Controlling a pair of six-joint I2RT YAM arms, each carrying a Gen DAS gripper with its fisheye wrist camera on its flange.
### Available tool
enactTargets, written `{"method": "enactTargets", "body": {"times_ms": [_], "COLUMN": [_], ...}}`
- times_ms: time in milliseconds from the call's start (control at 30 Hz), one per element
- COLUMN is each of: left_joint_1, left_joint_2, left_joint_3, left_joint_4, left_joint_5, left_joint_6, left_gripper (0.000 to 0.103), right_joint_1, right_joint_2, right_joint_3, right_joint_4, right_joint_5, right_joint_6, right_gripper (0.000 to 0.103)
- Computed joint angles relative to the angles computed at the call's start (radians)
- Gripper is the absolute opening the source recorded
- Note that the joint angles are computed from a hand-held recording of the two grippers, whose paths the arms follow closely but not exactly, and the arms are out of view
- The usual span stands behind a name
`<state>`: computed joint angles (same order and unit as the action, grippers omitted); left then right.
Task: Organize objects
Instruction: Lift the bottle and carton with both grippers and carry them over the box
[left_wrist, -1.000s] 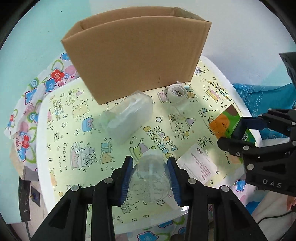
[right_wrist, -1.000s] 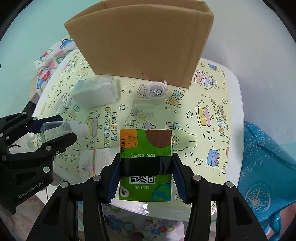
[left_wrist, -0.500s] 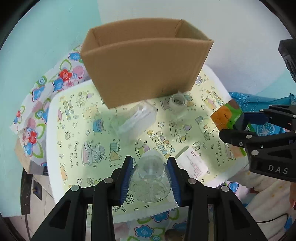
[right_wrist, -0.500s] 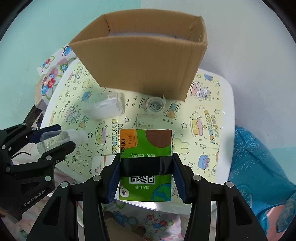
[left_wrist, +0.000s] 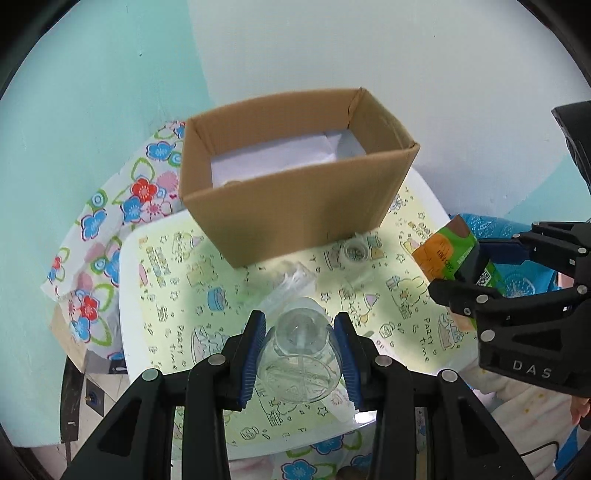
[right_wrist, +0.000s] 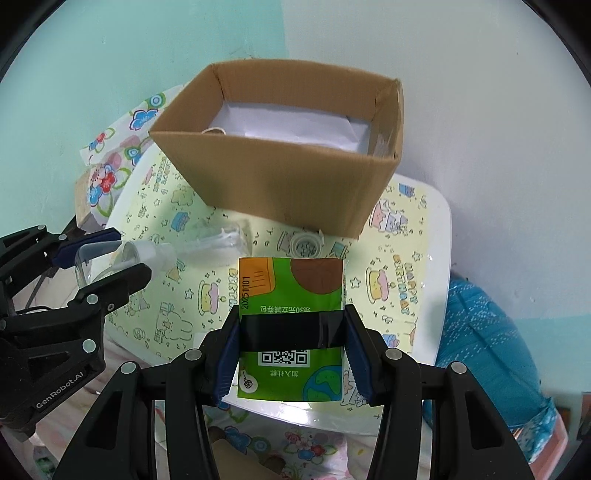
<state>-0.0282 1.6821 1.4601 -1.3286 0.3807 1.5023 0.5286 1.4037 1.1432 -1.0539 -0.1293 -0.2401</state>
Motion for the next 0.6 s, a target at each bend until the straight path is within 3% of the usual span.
{"method": "enactTargets", "body": {"times_ms": [600], "left_joint_1": [-0.097], "left_joint_2": [0.092], "left_joint_3": [0.221], "left_joint_4": [-0.104], "left_joint_5": [0.031], "left_joint_6": [-0.116], "left_gripper": [0.039], "right_joint_1": [0.021], "right_joint_2": [0.136], "right_joint_3": [0.247], "right_joint_4": [-0.090], "right_joint_5": [-0.013], "right_joint_6": [0.026], "right_gripper": [0.054]}}
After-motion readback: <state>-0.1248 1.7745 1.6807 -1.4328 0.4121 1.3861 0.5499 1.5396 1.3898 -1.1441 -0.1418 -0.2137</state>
